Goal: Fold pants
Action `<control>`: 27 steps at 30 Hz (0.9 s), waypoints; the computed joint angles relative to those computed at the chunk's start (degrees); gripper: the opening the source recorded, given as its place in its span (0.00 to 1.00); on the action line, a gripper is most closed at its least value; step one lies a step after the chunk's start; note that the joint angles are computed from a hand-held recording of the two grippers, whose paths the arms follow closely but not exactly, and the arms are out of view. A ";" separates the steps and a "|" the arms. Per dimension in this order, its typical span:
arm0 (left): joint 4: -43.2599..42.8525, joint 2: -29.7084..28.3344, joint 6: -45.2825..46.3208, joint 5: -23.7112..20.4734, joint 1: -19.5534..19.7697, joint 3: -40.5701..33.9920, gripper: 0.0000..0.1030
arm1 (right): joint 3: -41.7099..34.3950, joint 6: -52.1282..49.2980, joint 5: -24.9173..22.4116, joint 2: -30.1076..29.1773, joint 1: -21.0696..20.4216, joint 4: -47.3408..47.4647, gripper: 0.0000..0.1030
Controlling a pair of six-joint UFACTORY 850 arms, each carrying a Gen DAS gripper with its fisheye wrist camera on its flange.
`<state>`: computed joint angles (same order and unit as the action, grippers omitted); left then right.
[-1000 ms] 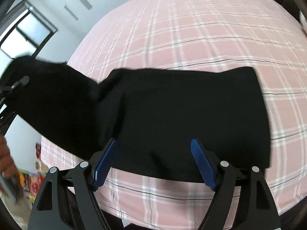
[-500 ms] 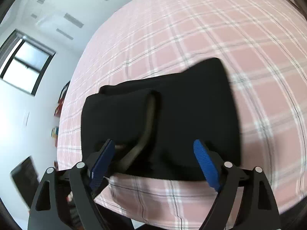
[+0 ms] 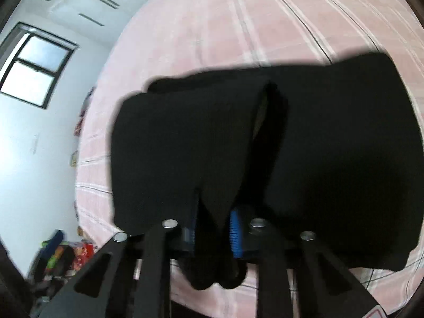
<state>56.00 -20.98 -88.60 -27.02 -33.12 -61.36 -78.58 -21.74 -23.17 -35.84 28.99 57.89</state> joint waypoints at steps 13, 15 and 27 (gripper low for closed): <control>-6.10 -1.09 3.76 3.14 0.13 -2.09 0.85 | 6.39 40.94 -3.55 5.85 -6.86 -45.89 0.11; -8.01 -1.63 5.80 3.68 0.11 -2.71 0.85 | 10.82 42.10 2.53 9.49 -6.49 -43.00 0.14; -7.93 -2.30 6.10 2.90 0.77 -2.49 0.86 | -0.25 39.75 -0.55 0.00 -3.15 -41.89 0.75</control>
<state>48.07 -23.28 -82.49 -24.12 -32.35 -63.86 -78.83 18.01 -23.72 -35.83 25.85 16.00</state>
